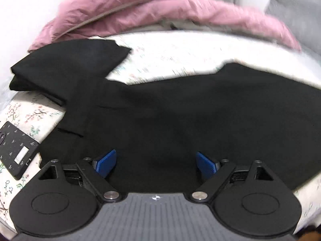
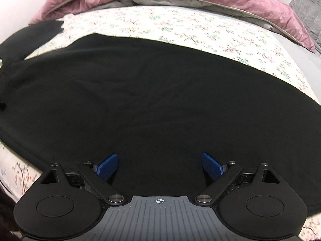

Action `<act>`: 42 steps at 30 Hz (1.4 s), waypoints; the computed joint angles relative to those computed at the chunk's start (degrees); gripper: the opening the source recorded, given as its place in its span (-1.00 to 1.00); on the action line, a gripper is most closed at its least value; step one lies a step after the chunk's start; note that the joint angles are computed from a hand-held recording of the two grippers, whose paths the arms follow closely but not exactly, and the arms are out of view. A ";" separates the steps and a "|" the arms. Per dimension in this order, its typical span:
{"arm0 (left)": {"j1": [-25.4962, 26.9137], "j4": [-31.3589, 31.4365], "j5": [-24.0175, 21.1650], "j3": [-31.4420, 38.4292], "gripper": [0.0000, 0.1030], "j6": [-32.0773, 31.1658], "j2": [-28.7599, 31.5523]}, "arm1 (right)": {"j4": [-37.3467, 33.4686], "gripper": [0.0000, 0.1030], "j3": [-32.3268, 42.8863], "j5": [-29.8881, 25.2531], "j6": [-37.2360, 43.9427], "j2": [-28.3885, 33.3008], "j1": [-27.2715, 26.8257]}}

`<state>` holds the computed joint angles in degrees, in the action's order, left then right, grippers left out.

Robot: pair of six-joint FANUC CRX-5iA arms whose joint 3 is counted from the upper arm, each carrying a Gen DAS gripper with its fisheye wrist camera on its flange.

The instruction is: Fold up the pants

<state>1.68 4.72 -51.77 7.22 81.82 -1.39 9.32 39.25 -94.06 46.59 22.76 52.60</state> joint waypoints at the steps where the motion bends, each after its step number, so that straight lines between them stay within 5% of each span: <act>1: 0.84 1.66 1.84 -0.83 1.00 -0.51 -0.23 | 0.41 0.80 -0.49 0.38 -0.43 -0.27 0.09; 11: 0.97 9.07 8.48 3.48 0.91 -4.00 7.63 | 7.71 0.83 -7.63 7.15 -6.47 -2.15 3.52; 14: -0.44 -1.89 3.05 9.49 0.88 5.80 10.30 | 8.97 0.84 -9.62 8.52 -7.75 -3.38 4.51; 17: -0.33 -6.24 0.88 10.78 0.70 8.37 10.02 | 9.23 0.85 -10.40 8.85 -7.59 -3.95 4.51; 21: -3.55 -23.38 -4.81 13.55 0.91 18.62 8.22 | 10.35 0.87 -13.27 10.32 -9.16 -5.66 4.59; 26: -0.28 -16.85 -3.53 9.41 0.91 21.59 4.10 | 13.25 0.87 -15.11 10.15 -10.38 -6.74 5.09; 42: -10.03 -14.77 -4.45 13.23 1.00 28.05 5.64 | 20.79 0.88 -27.14 0.39 -36.43 -18.90 3.20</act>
